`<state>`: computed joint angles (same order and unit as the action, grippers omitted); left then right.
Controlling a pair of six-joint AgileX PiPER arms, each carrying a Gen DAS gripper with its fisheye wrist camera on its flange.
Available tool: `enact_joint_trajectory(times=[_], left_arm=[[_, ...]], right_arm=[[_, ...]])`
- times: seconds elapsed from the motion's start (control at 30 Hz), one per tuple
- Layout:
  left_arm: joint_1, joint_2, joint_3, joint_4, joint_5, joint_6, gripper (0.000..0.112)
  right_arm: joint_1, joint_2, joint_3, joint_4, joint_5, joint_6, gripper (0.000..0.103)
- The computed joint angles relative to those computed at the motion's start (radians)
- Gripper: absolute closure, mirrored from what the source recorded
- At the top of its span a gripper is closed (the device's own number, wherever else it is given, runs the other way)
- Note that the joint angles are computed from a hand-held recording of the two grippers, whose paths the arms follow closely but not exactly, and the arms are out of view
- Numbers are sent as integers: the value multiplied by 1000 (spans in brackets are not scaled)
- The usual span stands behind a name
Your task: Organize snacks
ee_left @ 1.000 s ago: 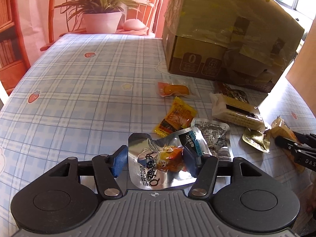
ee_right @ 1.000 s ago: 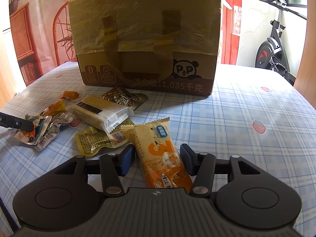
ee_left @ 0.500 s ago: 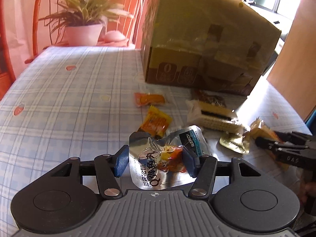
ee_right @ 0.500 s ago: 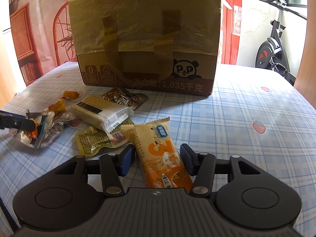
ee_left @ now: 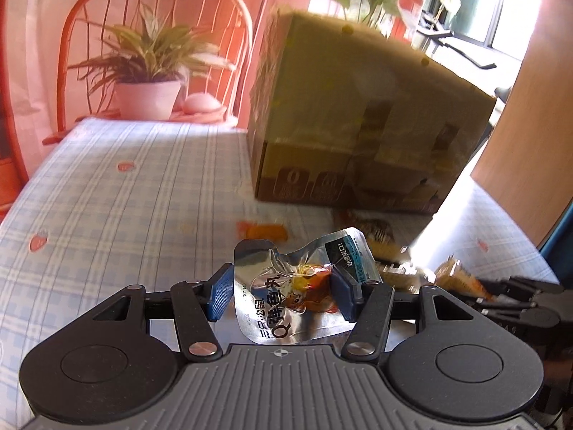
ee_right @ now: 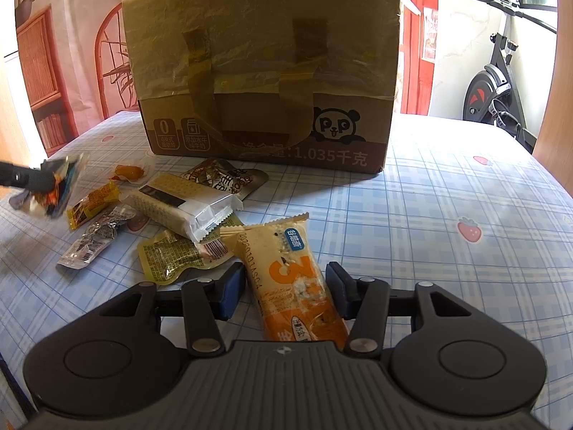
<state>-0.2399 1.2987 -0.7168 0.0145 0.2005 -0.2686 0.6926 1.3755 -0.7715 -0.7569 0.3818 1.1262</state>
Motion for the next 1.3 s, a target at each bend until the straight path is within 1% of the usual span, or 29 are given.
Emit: enact_joint_trajectory(times=[0.07, 0.2, 0.37, 0.5, 0.6, 0.63, 0.67, 0.73, 0.8, 0.87, 0.9, 0.97, 1.07, 1.13, 1.2, 1.3], left_arm=[[2, 0, -23, -35, 4, 39, 52], [-4, 5, -75, -79, 12, 100, 52], [-8, 8, -149, -174, 12, 211, 51], [-1, 17, -225, -326, 27, 369, 51], [-19, 37, -299, -309, 40, 368, 51], [-32, 46, -325, -275, 40, 339, 51], [-36, 60, -356, -271, 42, 342, 51], [-42, 96, -431, -254, 57, 332, 51], [-50, 129, -503, -214, 73, 287, 51], [-53, 166, -579, -195, 93, 267, 51], [-54, 183, -614, -191, 102, 268, 51], [-65, 221, -691, -135, 127, 229, 51], [-68, 285, -804, -126, 169, 240, 51], [-68, 328, -874, -136, 197, 258, 51], [-69, 375, -934, -136, 219, 255, 51], [-71, 415, -978, -127, 229, 246, 51]], right_arm=[[-11, -12, -4, 51, -3, -45, 54], [-20, -53, -16, 59, 5, -49, 55], [-49, -87, -90, 93, 32, -129, 55], [-80, -89, -193, 125, 53, -224, 55], [-107, -71, -283, 172, 64, -324, 55], [-117, -61, -316, 194, 69, -365, 55], [-127, -49, -350, 219, 74, -407, 55], [-154, -21, -421, 283, 80, -499, 55], [-184, 14, -501, 357, 90, -599, 55], [-222, 55, -593, 480, 108, -746, 56], [-235, 73, -632, 516, 112, -791, 56], [-262, 109, -701, 574, 115, -864, 57], [-295, 174, -827, 636, 148, -927, 61], [-317, 215, -904, 683, 168, -972, 62], [-331, 247, -959, 706, 185, -1004, 62], [-342, 284, -1006, 726, 209, -1034, 62]])
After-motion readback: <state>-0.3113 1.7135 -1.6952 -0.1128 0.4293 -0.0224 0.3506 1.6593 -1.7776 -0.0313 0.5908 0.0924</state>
